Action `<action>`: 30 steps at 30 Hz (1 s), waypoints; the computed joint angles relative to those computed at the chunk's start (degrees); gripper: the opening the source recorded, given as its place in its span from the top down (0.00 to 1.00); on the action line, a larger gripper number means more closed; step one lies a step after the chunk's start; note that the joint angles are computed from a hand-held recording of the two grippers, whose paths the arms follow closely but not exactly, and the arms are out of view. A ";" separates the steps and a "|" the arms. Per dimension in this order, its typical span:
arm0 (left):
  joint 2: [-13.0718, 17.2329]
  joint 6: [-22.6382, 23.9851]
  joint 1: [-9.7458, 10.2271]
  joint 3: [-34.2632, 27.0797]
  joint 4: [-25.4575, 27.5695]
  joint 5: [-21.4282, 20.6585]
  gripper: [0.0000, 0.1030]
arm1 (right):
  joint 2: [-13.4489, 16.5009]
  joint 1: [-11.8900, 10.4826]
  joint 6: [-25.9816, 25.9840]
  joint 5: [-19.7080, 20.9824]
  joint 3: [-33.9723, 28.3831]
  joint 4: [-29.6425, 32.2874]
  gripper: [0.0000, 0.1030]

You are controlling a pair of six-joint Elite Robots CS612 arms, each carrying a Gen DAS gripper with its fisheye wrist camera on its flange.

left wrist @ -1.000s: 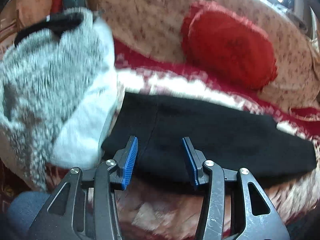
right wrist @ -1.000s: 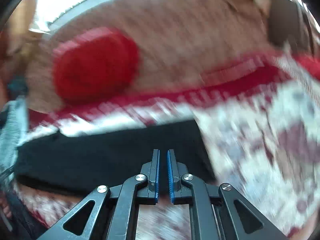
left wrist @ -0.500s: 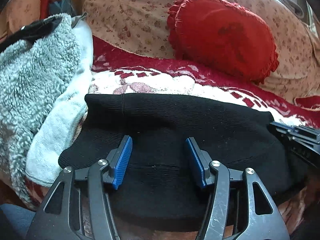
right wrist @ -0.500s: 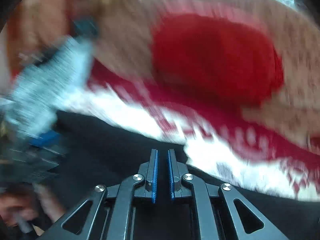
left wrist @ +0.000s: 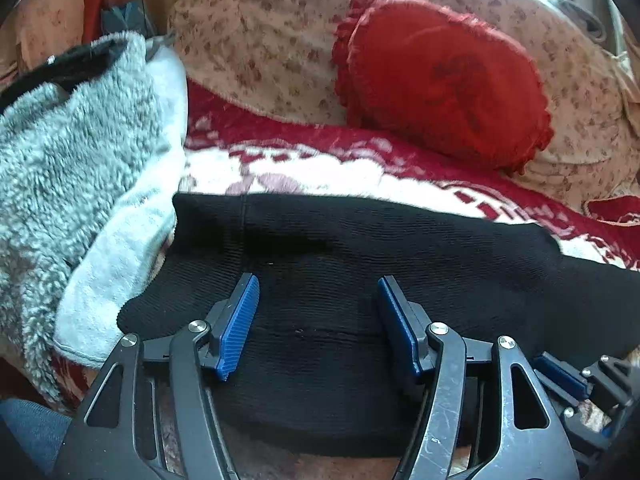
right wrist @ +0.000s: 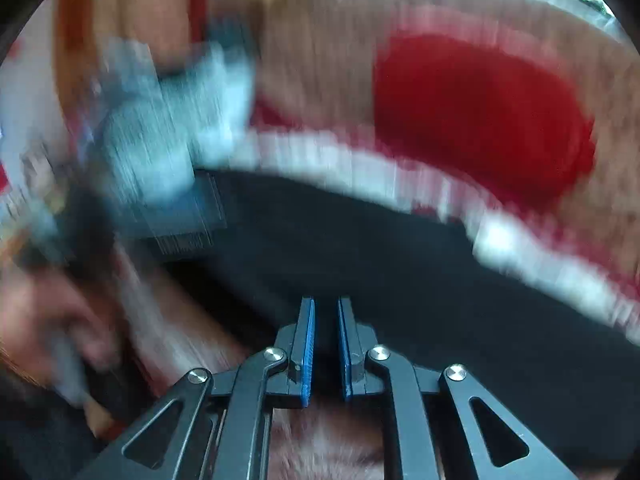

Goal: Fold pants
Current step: 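Lay the folded black pants flat and open both grippers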

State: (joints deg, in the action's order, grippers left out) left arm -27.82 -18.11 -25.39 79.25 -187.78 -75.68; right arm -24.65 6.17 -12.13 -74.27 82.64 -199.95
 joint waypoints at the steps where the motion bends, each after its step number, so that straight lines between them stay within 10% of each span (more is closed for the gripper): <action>1: -0.08 1.93 -0.37 0.57 -1.98 0.56 0.40 | 0.92 -0.35 0.42 1.14 0.08 -3.60 0.91; 10: 1.34 10.60 -3.15 0.37 -3.38 6.52 0.38 | -1.79 -2.17 3.72 6.53 1.44 3.08 0.91; 16: 1.45 9.86 -2.85 -0.12 -2.65 5.96 0.38 | -3.26 -1.91 7.79 -13.17 4.46 -4.76 0.81; 23: 1.38 9.62 -2.98 0.26 -2.94 6.22 0.37 | -3.51 -3.40 7.72 -9.93 4.88 -2.32 0.79; 28: 1.39 9.67 -2.97 0.25 -2.94 6.25 0.37 | -4.04 -4.49 17.77 -24.35 7.19 -7.69 0.68; 30: 1.39 9.52 -3.00 0.22 -2.84 6.41 0.37 | -3.33 -6.18 22.79 -21.17 7.26 -4.22 0.62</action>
